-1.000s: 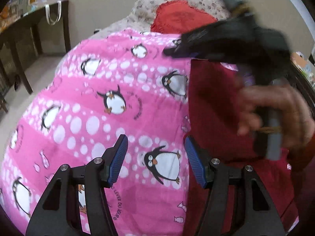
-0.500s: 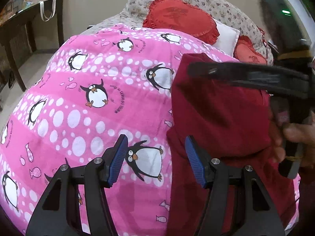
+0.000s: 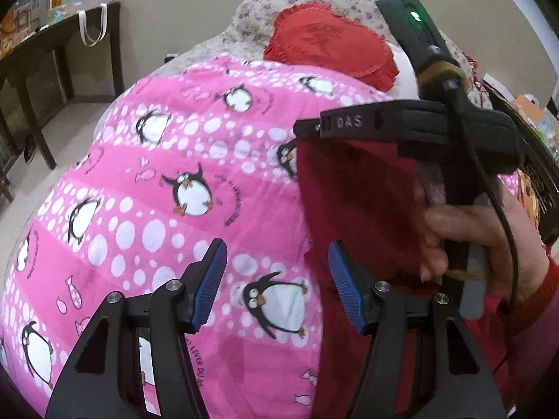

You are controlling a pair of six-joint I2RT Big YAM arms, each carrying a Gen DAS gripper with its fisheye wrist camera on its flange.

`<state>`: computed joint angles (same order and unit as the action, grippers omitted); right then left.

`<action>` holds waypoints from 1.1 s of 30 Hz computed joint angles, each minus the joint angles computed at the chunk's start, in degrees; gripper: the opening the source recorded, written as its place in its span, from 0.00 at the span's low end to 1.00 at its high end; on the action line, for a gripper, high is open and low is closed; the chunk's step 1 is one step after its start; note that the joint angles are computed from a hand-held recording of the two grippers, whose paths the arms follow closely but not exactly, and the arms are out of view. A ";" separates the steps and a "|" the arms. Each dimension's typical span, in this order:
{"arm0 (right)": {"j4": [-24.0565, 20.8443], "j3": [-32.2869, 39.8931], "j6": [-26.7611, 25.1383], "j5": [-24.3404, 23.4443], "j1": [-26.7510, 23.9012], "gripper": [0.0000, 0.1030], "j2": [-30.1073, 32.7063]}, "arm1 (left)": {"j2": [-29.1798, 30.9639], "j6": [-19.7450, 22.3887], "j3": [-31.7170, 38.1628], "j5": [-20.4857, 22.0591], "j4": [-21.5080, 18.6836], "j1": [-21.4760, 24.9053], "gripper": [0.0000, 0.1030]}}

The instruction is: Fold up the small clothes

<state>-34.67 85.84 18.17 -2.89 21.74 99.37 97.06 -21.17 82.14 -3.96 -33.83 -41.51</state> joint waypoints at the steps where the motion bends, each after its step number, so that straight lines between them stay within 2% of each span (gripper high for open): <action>1: -0.23 -0.96 1.06 -1.23 -0.29 0.08 -1.17 | -0.04 0.23 0.22 -0.05 0.13 -0.25 0.59; 2: -1.49 -1.30 1.74 -2.34 -0.56 0.10 -1.95 | 0.14 0.43 0.76 0.05 -0.04 -0.52 0.59; 4: -4.47 -3.07 2.78 -3.13 -0.95 0.24 -4.81 | 0.66 0.83 1.97 0.98 -0.30 -1.07 0.59; 6: -3.78 -8.45 2.41 1.29 -0.64 0.47 -10.49 | 1.13 1.31 2.82 1.29 -0.16 -1.72 0.59; 8: -2.18 -15.76 1.30 8.61 0.09 0.51 -18.11 | 2.18 1.89 4.18 1.60 -0.46 -2.40 0.59; 12: -3.38 -27.33 2.76 19.40 -0.37 0.52 -30.81 | 5.72 2.76 7.72 1.30 -2.05 -3.39 0.59; 14: -4.97 -30.95 5.30 21.28 -2.15 0.52 -34.38 | 8.61 2.98 10.53 0.66 -4.39 -3.61 0.59; 17: -8.00 -34.96 10.52 21.60 -6.63 0.52 -36.90 | 12.78 2.67 14.84 0.07 -8.94 -3.71 0.59; 20: -5.87 -37.82 11.03 18.11 -9.86 0.50 -37.47 | 13.90 1.83 15.55 -0.02 -9.39 -3.65 0.61; 21: -5.22 -38.26 10.88 18.49 -9.89 0.50 -37.47 | 14.07 1.25 15.89 0.10 -9.65 -3.63 0.61; 24: -7.83 -36.10 11.05 21.55 -8.06 0.50 -36.33 | 13.77 0.78 16.12 -0.57 -10.59 -3.86 0.61; 29: -8.88 -36.11 14.18 20.63 -5.62 0.51 -39.65 | 12.05 1.93 14.96 -2.15 -10.75 -4.73 0.61; 31: -9.83 -36.44 15.76 22.26 -4.32 0.53 -40.92 | 11.13 2.16 14.16 -2.64 -10.21 -5.06 0.61; 33: -10.08 -37.41 17.17 23.03 -3.62 0.63 -42.50 | 10.50 2.25 13.69 -2.68 -9.99 -5.25 0.61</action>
